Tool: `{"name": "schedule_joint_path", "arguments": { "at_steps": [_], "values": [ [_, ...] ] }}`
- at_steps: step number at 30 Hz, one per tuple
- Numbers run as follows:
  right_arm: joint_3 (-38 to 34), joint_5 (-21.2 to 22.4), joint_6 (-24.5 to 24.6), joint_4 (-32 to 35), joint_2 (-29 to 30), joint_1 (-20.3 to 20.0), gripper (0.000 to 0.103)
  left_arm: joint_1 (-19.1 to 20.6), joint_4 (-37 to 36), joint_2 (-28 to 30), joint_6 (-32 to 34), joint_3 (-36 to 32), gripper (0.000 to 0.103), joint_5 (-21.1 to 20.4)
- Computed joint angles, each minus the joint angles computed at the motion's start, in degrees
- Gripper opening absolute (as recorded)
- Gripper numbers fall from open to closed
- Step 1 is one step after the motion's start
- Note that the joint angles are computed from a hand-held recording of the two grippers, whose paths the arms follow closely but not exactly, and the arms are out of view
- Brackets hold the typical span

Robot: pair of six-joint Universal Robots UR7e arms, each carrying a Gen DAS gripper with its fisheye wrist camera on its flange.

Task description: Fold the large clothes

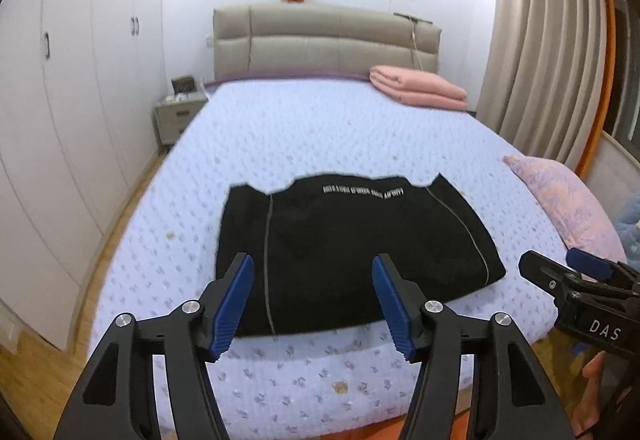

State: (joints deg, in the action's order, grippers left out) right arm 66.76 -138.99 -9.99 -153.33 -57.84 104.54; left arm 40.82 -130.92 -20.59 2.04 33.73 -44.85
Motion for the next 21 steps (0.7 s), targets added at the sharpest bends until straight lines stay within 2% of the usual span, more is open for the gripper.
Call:
{"name": "schedule_joint_path", "arguments": {
  "at_steps": [8,11,15,21],
  "values": [
    [-0.9,-2.7,-2.0,-2.3,0.6,2.9,0.093,-2.3,-6.8,-0.8,5.3,2.2,0.065,6.3],
    [-1.7,-1.8,-1.7,-1.8,1.1,2.9,0.093,-2.6,-7.1,0.0,6.2,1.0,0.065,8.9],
    [-3.8,-1.7,-1.8,-0.7,2.4,3.2,0.093,-2.5,-4.9,1.5,6.2,-2.4,0.065,9.6],
    [-7.3,-1.8,-2.5,0.3,4.3,3.8,0.093,-2.9,-2.6,5.9,8.9,-12.2,0.065,11.0]
  ]
}}
